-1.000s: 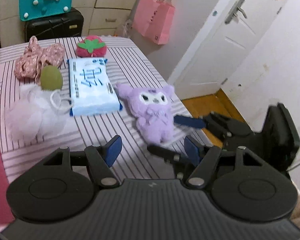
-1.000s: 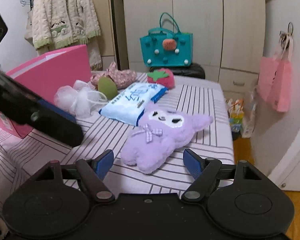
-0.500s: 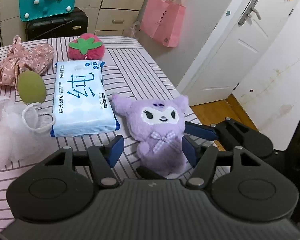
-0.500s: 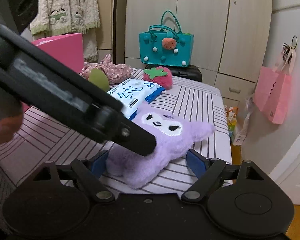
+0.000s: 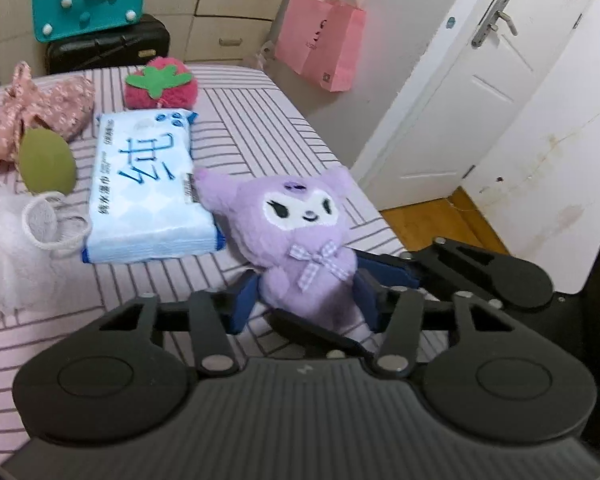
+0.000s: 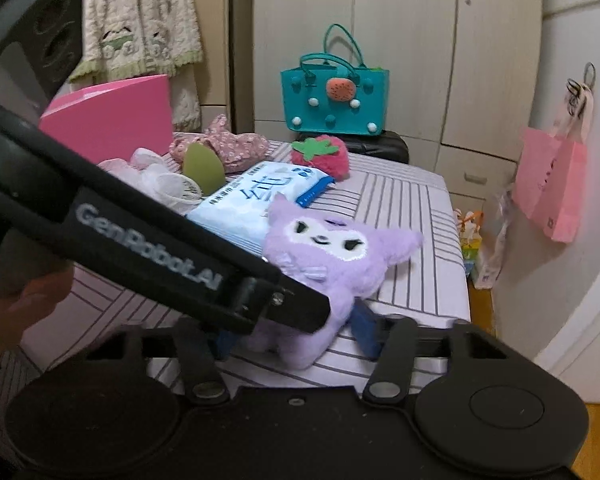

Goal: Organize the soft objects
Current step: 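Close the left tool on the purple plush while the right tool grips it too, then lift and carry the purple plush over the pink box with both tools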

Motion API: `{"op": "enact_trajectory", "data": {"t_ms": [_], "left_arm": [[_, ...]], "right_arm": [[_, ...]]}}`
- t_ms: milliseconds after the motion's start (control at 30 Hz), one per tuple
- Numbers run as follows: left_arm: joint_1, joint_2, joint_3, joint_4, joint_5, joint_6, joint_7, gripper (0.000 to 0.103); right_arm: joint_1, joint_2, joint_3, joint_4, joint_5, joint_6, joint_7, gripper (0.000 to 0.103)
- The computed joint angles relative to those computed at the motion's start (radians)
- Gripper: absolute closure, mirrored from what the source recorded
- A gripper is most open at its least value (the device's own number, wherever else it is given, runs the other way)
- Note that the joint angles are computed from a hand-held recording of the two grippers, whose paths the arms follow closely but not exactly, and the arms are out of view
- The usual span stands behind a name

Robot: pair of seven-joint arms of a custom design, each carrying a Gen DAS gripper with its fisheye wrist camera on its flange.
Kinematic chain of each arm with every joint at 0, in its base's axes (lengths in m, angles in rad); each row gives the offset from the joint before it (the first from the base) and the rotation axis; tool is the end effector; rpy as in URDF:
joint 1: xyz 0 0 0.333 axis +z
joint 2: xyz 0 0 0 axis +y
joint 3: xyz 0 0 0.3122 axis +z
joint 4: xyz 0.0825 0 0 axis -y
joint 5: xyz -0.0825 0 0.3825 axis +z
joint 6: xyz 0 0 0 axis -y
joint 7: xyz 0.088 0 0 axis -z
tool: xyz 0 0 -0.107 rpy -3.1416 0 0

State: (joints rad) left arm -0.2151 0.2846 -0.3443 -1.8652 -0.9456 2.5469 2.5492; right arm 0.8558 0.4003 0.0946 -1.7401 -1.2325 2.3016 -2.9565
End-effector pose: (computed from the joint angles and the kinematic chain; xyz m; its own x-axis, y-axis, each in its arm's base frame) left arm 0.5651 -0.3229 0.4091 -0.7558 -0.5380 0.3733 -0.6301 0.4422 -0.6383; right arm 0.4141 0.5344 0.3722 -0.0331 -0.9985 0.0433 -0.5942 -0.0152 -0.8041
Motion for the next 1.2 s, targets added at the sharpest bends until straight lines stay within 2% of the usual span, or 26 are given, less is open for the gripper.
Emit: {"op": "enact_trajectory", "data": {"t_ms": [233,467,1100,1200], "left_arm": [[-0.009,-0.041,-0.004,-0.052,-0.020,0.049,0.046,0.058],[-0.018,-0.093,0.016,-0.097,-0.003,0.035,0.038,0.058],[-0.011,-0.266,0.105,-0.198,0.051,-0.139,-0.006,0.058],[-0.008,-0.290,0.118,-0.210,0.060,-0.160,-0.018,0.058]], "right_arm": [[0.007,-0.002,0.002,0.000,0.010,-0.010,0.024,0.048],[0.010,-0.010,0.014,0.004,0.037,-0.006,0.007,0.048],[0.041,-0.015,0.045,0.085,0.196,-0.001,-0.213,0.048],[0.042,-0.025,0.045,0.083,0.204,0.028,-0.248,0.048]]}}
